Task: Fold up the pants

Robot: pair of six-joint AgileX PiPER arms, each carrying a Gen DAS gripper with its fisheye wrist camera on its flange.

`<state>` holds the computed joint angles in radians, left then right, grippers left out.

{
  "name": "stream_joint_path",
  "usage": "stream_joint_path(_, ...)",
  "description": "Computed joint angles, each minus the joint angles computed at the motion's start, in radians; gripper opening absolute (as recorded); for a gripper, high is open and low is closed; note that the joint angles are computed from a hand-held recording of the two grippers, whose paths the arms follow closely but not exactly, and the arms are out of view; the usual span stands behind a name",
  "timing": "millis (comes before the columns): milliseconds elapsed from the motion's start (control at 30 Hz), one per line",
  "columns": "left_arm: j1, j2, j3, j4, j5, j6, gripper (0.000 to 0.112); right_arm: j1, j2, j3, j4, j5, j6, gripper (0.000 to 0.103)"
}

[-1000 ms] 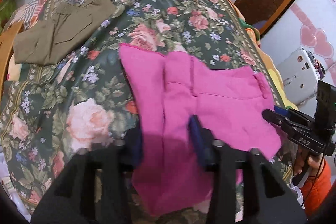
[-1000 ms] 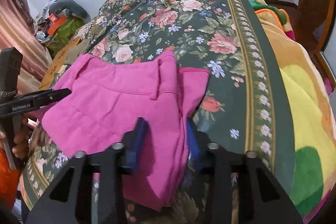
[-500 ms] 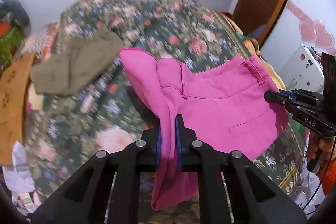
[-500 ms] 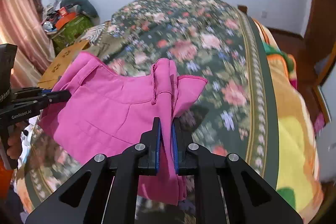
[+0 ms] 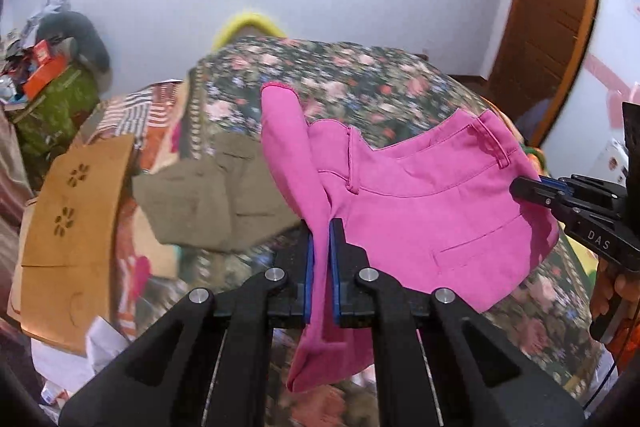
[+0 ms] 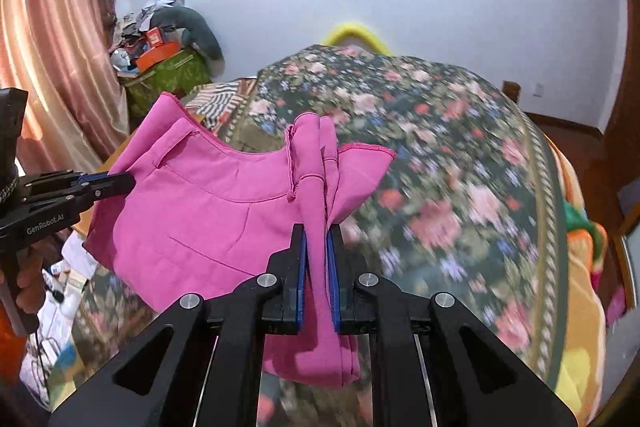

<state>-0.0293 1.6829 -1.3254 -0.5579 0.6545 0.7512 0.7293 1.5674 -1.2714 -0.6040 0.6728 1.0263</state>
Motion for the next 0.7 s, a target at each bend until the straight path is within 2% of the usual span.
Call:
stream_joint_path(200, 0.044, 0.17, -0.188, 0.048, -0.015, -0.046, 0.007, -0.056, 0.215, -0.251, 0.092, -0.015, -0.164, 0.008)
stream_joint_path(400, 0.073, 0.379, -0.423, 0.11, -0.01, -0.125, 0.007, -0.104, 0.433, -0.524, 0.218, 0.016, -0.335, 0.008)
stream_joint_path(533, 0.07, 0.527, -0.594, 0.196, -0.001, -0.205, 0.007, -0.131, 0.599, -0.749, 0.301, 0.081, -0.44, 0.008)
stream_joint_path(700, 0.049, 0.741, -0.846, 0.346, 0.058, -0.357, 0.007, -0.151, 0.809, -1.047, 0.361, 0.214, -0.534, 0.008)
